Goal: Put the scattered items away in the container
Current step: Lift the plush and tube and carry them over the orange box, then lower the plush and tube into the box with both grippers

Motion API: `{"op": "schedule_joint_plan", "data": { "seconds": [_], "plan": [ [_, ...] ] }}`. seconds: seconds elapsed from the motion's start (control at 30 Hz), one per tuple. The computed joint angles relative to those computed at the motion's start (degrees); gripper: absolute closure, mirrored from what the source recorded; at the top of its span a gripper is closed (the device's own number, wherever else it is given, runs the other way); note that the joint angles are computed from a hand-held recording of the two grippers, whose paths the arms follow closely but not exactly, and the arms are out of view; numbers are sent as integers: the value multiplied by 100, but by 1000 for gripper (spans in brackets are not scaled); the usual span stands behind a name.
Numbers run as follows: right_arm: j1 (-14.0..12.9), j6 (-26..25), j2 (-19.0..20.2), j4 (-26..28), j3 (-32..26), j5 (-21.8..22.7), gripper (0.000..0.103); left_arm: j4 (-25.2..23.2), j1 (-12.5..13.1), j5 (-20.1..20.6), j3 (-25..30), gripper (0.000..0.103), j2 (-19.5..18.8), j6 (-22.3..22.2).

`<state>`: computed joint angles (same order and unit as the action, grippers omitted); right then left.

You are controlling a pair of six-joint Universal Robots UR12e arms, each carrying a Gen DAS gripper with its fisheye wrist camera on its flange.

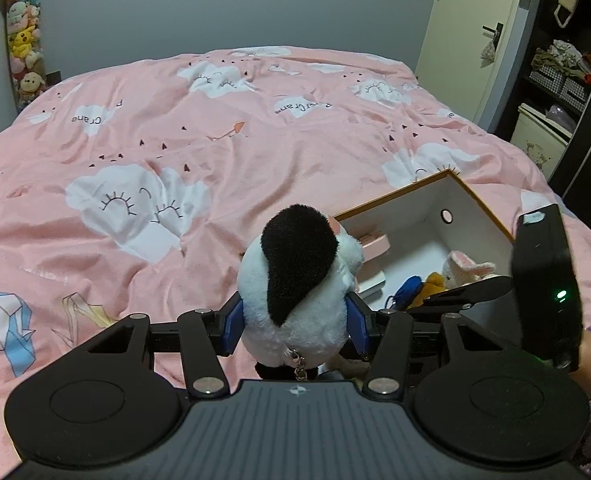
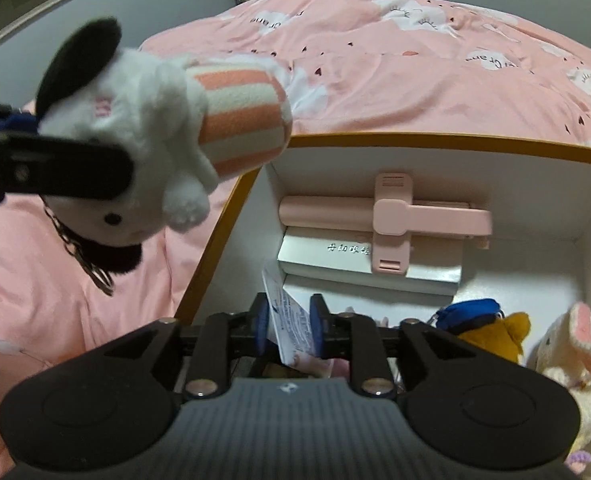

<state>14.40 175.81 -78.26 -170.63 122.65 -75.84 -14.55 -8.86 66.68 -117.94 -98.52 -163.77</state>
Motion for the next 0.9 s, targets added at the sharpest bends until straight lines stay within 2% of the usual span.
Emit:
{"op": "schedule_joint_plan", "data": {
  "seconds": [0.07,0.17,0.23,0.27,0.37,0.43,0.63,0.9],
  "plan": [
    [-86,68,-113,-31,78,148,67,6,-38,-3,20,43,-10,-9],
    [-251,156,-321,-132,238,434,64,-6,-90,-67,82,43,-40,-21],
    [-349,286,-448,-274,358,476,63,-2,-130,-163,133,43,-75,-49],
    [-369,361,-498,-365,410,352,63,13,-159,-208,158,43,-97,-67],
    [-338,454,-602,-644,531,-413,63,32,-254,-360,244,43,-182,-78],
    [-393,468,-673,-775,622,-652,63,-28,-324,-480,331,43,-261,-24],
    [-715,660,-872,-1184,873,-494,63,-248,-615,-554,678,43,-552,291],
    [-762,338,-780,-1528,895,-731,63,-916,-933,-572,1255,43,-1004,921]
  ]
}}
